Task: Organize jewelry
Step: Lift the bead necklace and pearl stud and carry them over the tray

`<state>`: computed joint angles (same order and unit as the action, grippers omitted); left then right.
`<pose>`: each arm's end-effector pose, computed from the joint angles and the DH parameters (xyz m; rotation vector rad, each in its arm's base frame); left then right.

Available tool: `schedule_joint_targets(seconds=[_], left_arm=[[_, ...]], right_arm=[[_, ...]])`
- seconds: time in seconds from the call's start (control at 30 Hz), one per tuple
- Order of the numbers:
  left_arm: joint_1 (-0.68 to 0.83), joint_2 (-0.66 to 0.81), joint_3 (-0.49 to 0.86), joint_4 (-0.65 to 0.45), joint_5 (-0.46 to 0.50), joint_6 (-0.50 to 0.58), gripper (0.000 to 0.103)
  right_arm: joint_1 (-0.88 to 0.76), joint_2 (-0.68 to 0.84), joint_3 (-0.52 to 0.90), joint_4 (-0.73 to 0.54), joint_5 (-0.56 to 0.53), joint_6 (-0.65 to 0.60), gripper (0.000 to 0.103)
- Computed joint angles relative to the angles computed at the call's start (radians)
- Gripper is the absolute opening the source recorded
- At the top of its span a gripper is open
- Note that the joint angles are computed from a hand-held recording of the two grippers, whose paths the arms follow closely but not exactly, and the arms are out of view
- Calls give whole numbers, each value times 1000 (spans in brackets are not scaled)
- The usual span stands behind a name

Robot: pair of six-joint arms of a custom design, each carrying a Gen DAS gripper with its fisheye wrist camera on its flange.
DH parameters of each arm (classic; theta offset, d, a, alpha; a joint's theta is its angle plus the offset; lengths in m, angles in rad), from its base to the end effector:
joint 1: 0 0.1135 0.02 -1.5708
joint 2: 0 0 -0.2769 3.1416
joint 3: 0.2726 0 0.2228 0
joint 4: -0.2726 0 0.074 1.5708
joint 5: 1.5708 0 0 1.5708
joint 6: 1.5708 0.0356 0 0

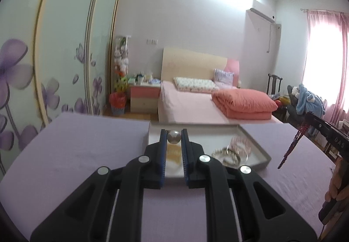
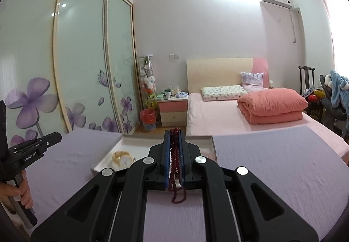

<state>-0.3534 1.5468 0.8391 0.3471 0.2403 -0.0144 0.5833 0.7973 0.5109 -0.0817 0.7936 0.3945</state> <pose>0.2945 -0.1177 0.2581 0.4878 1.8880 -0.4764 0.1322 0.0568 0.2729 0.3370 1.7953 -0.0837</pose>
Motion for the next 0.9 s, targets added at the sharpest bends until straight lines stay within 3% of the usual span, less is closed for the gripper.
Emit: schedule_joint_targets(seconds=[0.3,0.9], left_arm=[[-72,126,143,39,-57,-11,14],[-134,397,349,123,-99,-10,14]], right_arm=[[-180,128,8,208,-164,-104,8],[-363,431,30,473,-369,-125,8]])
